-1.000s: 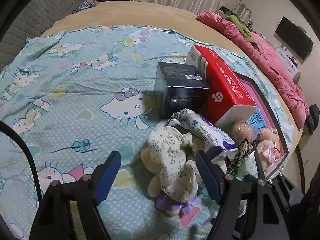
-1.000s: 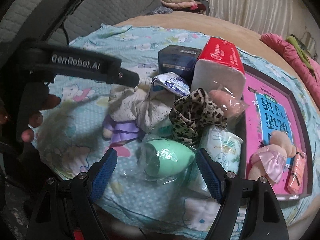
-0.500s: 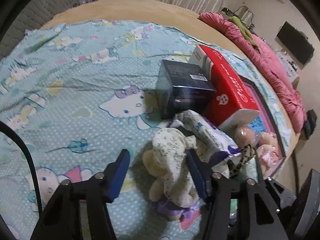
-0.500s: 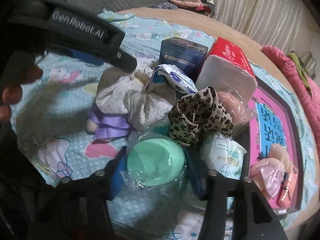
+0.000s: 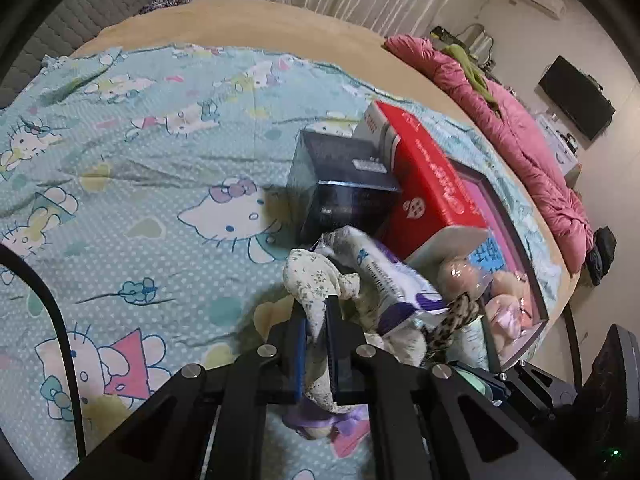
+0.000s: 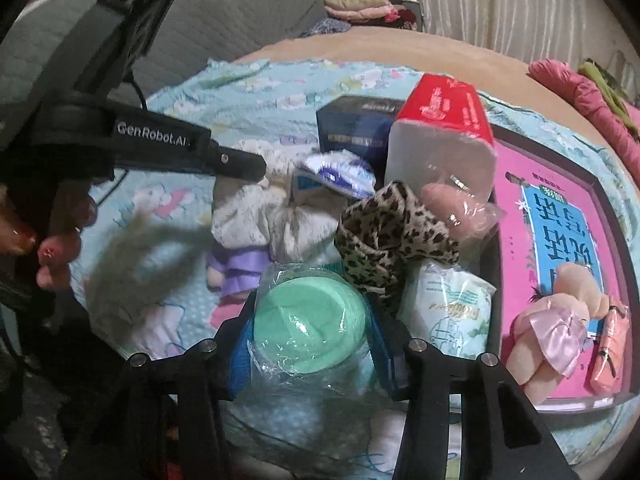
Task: Organize soft objects
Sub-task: 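Grasp the white floral scrunchie with the left gripper while the right grasps the green bagged puff, then lift and carry the scrunchie and green puff toward the pink book tray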
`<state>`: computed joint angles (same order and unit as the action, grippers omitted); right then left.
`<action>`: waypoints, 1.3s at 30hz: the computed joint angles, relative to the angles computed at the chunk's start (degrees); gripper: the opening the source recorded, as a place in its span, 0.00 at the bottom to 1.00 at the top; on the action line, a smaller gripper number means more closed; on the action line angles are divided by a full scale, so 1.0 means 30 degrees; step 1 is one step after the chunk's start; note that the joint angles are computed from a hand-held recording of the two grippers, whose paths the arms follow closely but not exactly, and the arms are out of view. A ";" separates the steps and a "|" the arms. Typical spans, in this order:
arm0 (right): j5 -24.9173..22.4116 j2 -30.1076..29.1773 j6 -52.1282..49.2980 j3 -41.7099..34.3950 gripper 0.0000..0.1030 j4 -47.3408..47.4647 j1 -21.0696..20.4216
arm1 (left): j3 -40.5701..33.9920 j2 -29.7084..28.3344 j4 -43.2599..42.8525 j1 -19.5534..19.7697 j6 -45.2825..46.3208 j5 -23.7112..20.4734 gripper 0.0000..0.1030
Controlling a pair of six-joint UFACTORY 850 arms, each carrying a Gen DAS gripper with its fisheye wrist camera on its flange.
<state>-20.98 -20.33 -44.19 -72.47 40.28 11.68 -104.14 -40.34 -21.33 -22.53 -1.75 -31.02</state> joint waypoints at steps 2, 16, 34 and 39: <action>0.0110 0.0190 -0.1032 0.0137 0.50 0.1098 -0.0140 | 0.0254 0.0307 0.0074 -0.0045 -0.0060 0.0318 0.06; 0.0477 0.1722 -0.5768 0.1253 0.50 0.7075 -0.0895 | 0.1278 0.2037 0.4196 -0.0842 -0.3346 0.0173 0.06; 0.0693 0.2833 -1.0427 0.1990 0.50 1.2735 -0.1933 | 0.0754 0.3056 0.7793 -0.1882 -0.6090 -0.0186 0.05; 0.0821 0.3159 -1.1989 0.2203 0.50 1.4331 -0.2123 | 0.0130 0.2913 0.8614 -0.2270 -0.6593 -0.0518 0.05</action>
